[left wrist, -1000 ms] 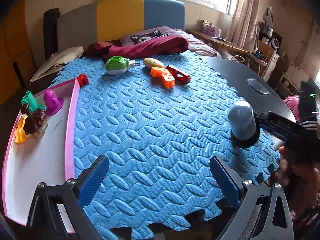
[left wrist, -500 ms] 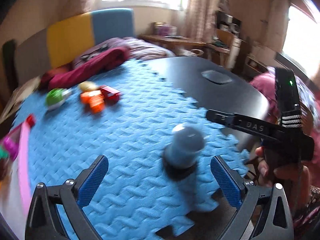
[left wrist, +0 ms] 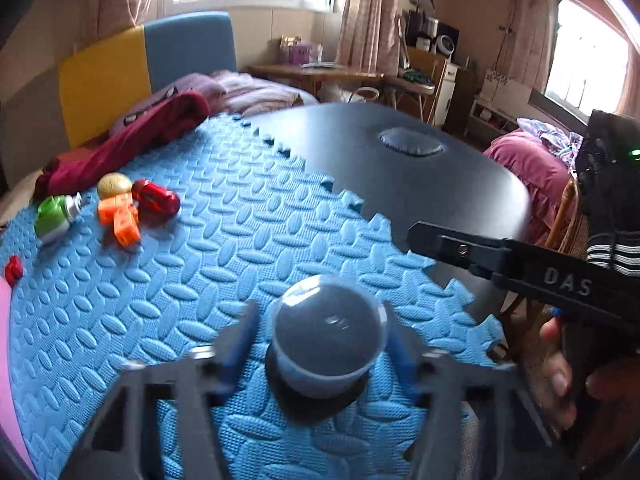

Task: Organize rigid objects
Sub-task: 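Close the left tool on the clear cup while the right tool releases it, then grasp the red bottle with the right tool while the left tool holds the cup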

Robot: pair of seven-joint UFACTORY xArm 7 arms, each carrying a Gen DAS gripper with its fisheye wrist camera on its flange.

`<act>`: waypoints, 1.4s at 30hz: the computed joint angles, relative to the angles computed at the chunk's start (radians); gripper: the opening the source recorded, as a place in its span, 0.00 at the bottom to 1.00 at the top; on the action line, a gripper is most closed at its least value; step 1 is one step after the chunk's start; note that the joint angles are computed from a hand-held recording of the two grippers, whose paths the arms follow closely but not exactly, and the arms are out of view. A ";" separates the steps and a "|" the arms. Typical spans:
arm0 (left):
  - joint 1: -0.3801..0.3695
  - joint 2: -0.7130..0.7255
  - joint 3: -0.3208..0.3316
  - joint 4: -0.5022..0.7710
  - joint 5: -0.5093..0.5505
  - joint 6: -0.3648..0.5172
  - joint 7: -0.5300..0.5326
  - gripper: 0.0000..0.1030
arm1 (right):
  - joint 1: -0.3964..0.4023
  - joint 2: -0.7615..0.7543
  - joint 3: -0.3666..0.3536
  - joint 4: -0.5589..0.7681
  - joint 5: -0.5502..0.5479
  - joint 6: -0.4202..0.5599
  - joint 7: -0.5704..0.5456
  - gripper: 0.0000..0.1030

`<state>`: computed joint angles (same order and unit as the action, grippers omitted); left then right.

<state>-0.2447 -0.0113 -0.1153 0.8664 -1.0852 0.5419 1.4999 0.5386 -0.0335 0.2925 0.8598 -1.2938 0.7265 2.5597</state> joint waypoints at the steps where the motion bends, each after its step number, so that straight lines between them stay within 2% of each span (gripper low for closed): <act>1: 0.005 0.006 0.005 0.006 0.007 0.019 -0.007 0.43 | 0.000 0.007 0.000 0.006 -0.001 -0.004 -0.004 0.40; 4: 0.020 0.008 0.013 0.015 0.003 0.061 -0.008 0.42 | 0.004 0.031 -0.004 0.027 -0.001 -0.009 -0.027 0.40; 10: 0.041 0.010 0.022 0.014 0.006 0.031 -0.021 0.42 | 0.016 0.075 -0.023 0.076 -0.012 -0.031 -0.064 0.40; 16: 0.091 0.024 0.049 0.039 0.015 0.062 -0.068 0.42 | 0.025 0.157 -0.058 0.166 -0.008 -0.079 -0.149 0.40; 21: 0.131 0.029 0.063 0.042 0.011 0.057 -0.063 0.42 | 0.040 0.266 -0.105 0.304 0.068 -0.115 -0.358 0.40; 27: 0.173 0.045 0.075 0.061 0.021 0.077 -0.085 0.43 | 0.057 0.380 -0.174 0.454 0.167 -0.173 -0.553 0.40; 37: 0.213 0.048 0.084 0.061 0.001 0.077 -0.057 0.42 | 0.086 0.575 -0.258 0.771 0.380 -0.056 -0.970 0.40; 42: 0.230 0.054 0.090 0.069 0.004 0.088 -0.053 0.43 | 0.064 0.728 -0.257 1.000 0.534 0.017 -1.239 0.39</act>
